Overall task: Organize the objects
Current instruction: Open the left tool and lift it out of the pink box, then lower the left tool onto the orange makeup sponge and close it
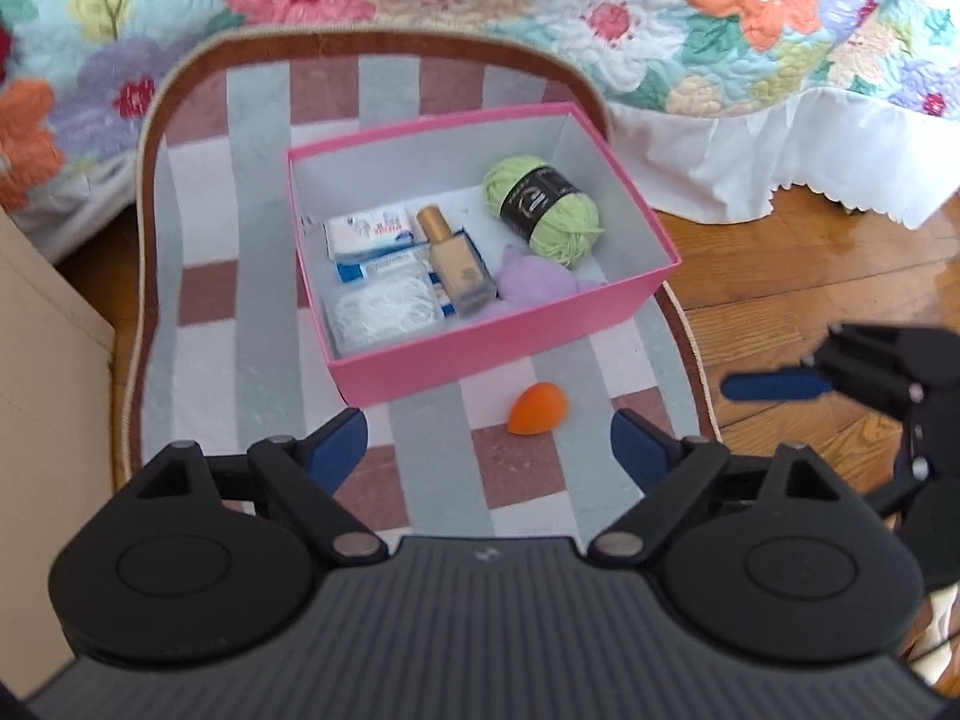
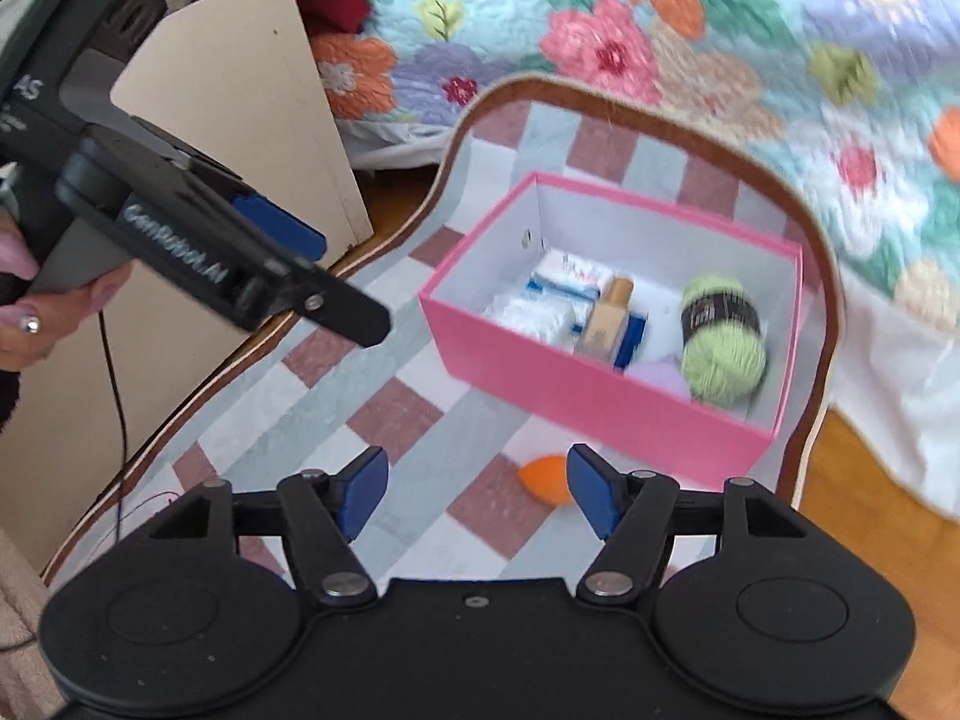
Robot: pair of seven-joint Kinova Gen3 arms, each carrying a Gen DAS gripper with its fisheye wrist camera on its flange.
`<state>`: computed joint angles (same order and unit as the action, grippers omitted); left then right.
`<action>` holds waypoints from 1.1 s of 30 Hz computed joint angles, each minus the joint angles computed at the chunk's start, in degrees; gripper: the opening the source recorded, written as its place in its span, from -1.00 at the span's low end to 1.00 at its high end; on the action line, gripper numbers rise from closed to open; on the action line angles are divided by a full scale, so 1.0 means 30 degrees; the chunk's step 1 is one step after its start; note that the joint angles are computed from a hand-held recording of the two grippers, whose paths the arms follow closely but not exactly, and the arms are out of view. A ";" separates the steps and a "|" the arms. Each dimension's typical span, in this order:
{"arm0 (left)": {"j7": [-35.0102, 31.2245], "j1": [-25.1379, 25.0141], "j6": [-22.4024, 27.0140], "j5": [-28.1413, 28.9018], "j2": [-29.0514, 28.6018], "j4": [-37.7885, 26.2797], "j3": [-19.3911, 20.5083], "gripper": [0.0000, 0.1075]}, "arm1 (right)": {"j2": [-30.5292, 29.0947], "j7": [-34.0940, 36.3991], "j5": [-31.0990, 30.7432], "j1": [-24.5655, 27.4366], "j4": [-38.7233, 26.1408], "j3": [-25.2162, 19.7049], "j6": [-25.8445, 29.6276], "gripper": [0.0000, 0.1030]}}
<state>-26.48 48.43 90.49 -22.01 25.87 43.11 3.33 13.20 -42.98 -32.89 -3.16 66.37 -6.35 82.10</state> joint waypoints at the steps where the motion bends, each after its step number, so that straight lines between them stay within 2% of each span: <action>1: 0.0293 -0.0084 -0.0350 0.0148 -0.0002 0.0432 -0.0014 0.64 | -0.0180 0.0053 0.0154 -0.0016 0.0489 0.0036 -0.0270 0.41; 4: 0.0947 -0.0266 -0.2132 0.0279 -0.0234 0.2252 0.0082 0.64 | -0.0600 0.0804 0.0330 -0.0020 0.2069 0.0089 -0.1362 0.41; 7: 0.1269 -0.0261 -0.2632 0.0113 0.0340 0.2729 0.0149 0.64 | -0.0835 0.1490 0.0164 -0.0038 0.3640 0.0154 -0.2554 0.41; 12: 0.1433 -0.0822 -0.5523 0.0559 0.0519 0.5091 0.0320 0.64 | -0.1333 0.3665 -0.0733 -0.0153 0.6711 0.0031 -0.5931 0.40; 14: 0.1768 -0.0645 -0.5914 0.0361 0.0796 0.5508 -0.0034 0.64 | -0.1284 0.5086 -0.1741 0.0123 0.7751 -0.0205 -0.7363 0.40; 17: 0.2496 -0.0871 -0.7981 -0.0059 0.0626 0.7089 -0.0090 0.64 | -0.0956 0.5795 -0.2024 -0.0278 0.8579 -0.0152 -0.9091 0.40; 19: 0.3373 -0.0724 -0.8793 -0.0545 0.0760 0.7644 -0.0413 0.64 | -0.0657 0.6402 -0.2123 -0.0361 0.9026 -0.0324 -0.9973 0.40; 21: 0.4583 -0.1022 -0.8965 -0.0115 0.1030 0.7508 -0.0509 0.63 | -0.0337 0.6242 -0.2068 -0.0489 0.9442 -0.0407 -1.0777 0.40; 26: 0.5856 -0.1262 -1.1465 -0.0209 0.0810 0.8817 -0.0457 0.63 | -0.0105 0.5490 -0.1333 -0.0739 1.0404 -0.0676 -1.2801 0.41; 29: 0.6000 -0.0909 -1.1118 -0.0589 0.1288 0.8655 -0.0555 0.61 | 0.0231 0.5090 -0.1274 -0.0651 1.0406 -0.0861 -1.3047 0.40; 30: 0.5958 -0.0560 -1.1076 -0.0596 0.1440 0.8653 -0.0951 0.60 | 0.0301 0.5088 -0.1253 -0.0623 1.0478 -0.0948 -1.3209 0.40; 33: 0.6711 -0.0861 -1.2560 -0.0626 0.1160 0.9934 -0.0724 0.59 | 0.0305 0.4527 -0.0745 -0.1038 1.0954 -0.1124 -1.4499 0.40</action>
<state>-6.34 45.85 52.81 -23.89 29.36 72.92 1.15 14.11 -29.40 -35.13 -6.28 99.23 -9.72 38.60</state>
